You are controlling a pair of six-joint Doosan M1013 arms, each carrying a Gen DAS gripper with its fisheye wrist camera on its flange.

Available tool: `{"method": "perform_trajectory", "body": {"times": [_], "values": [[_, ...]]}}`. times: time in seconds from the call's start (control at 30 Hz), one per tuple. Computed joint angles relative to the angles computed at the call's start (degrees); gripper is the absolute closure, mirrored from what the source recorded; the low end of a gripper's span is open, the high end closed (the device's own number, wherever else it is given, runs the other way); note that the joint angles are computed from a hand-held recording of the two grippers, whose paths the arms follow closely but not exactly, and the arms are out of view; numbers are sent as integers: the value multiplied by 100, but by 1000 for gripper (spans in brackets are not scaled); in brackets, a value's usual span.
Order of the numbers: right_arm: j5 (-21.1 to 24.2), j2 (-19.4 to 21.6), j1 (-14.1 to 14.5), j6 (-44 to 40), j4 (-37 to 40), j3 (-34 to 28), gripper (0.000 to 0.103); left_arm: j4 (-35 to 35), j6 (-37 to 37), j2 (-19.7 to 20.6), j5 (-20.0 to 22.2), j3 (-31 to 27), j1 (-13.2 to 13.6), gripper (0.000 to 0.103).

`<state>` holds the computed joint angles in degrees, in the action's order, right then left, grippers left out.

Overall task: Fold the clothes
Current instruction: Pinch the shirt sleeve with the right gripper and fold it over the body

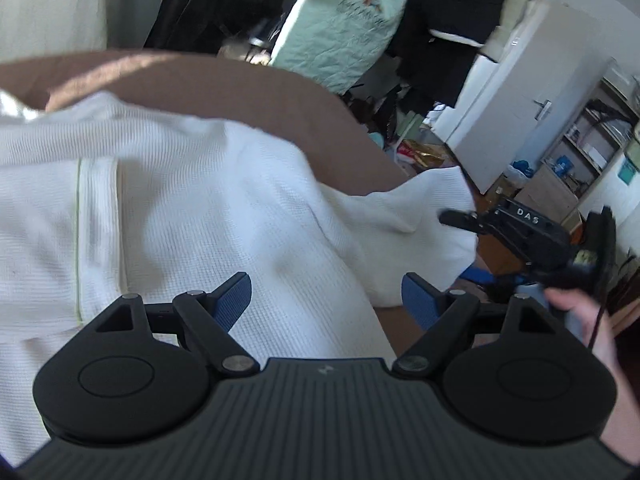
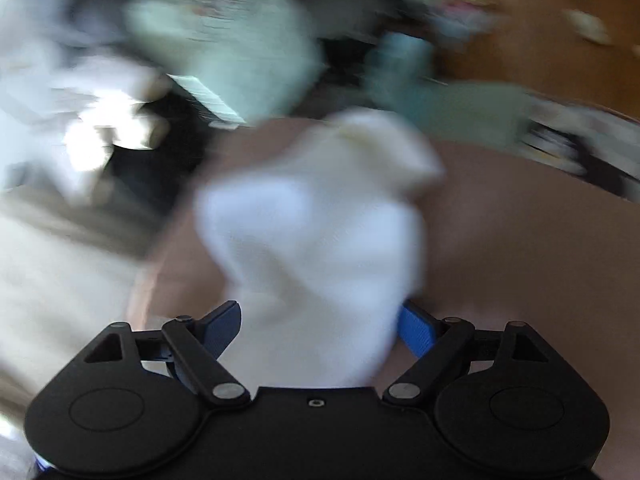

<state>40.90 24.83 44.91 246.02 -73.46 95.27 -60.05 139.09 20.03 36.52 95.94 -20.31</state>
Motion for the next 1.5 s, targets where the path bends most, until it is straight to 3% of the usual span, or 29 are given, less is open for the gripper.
{"method": "perform_trajectory", "body": {"times": [0.03, 0.07, 0.13, 0.23, 0.3, 0.5, 0.6, 0.67, 0.73, 0.8, 0.83, 0.9, 0.93, 0.97, 1.0, 1.03, 1.07, 1.13, 1.2, 1.3, 1.4, 1.47, 1.5], "values": [[-34, 69, -46, 35, -228, -16, 23, 18, -59, 10, 1, -9, 14, 21], [103, 124, -53, -229, -155, -97, 54, 5, -32, 0, 2, 6, 41, 21], [666, 198, -9, -1177, 307, -356, 96, 97, 23, -42, -88, 57, 88, 21], [2119, 224, 223, -1403, 41, -553, 96, 321, -93, -90, -326, 136, 158, 21], [2829, 211, 333, -1421, -172, -615, 96, 439, -268, -63, -368, 128, 218, 21], [3368, 254, 322, -1306, 417, -662, 96, 468, -524, -8, -373, 138, 362, 21], [3278, 276, 284, -1039, 504, -650, 96, 401, -355, -14, -348, 121, 442, 21], [3227, 361, 281, -1034, 540, -799, 96, -109, 104, -42, -259, 139, 574, 21], [3156, 584, 326, -1405, 394, -1243, 96, -771, 598, -81, -105, 171, 769, 20], [3004, 924, 463, -2308, -226, -1884, 96, -929, 598, -151, -112, 162, 938, 20], [2660, 1054, 517, -2683, -541, -2149, 96, -889, 539, -195, -176, 155, 1011, 20], [1323, 1237, 583, -3291, -1059, -2601, 95, -837, 552, -315, -457, 237, 1149, 20], [573, 1344, 579, -3974, -962, -2906, 96, -823, 587, -377, -624, 291, 1216, 20], [-169, 1458, 568, -4724, -719, -3155, 96, -817, 629, -435, -791, 344, 1284, 20], [-618, 1592, 583, -5474, -327, -3384, 95, -711, 526, -475, -917, 391, 1347, 20], [-861, 1716, 608, -6224, 267, -3584, 84, -487, 257, -497, -998, 433, 1403, 20], [-1037, 1825, 621, -6973, 1005, -3752, 63, -246, -28, -516, -1074, 472, 1459, 20], [-1107, 1902, 577, -8266, 2427, -3847, 56, 114, -483, -488, -1037, 510, 1557, 20], [-1273, 1759, 488, -8452, 3152, -3570, 55, 341, -769, -428, -943, 529, 1636, 20], [-1895, 1319, 315, -7237, 3294, -2795, 54, 217, -541, -393, -999, 634, 1665, 20], [-1409, 1125, 315, -6034, 2709, -2537, 51, 191, -448, -407, -1309, 720, 1566, 20], [-592, 1202, 368, -6605, 2864, -2738, 48, 74, -95, -451, -1524, 788, 1474, 20], [-141, 1277, 376, -7340, 3268, -2934, 48, 106, 25, -460, -1588, 783, 1412, 20]]}}
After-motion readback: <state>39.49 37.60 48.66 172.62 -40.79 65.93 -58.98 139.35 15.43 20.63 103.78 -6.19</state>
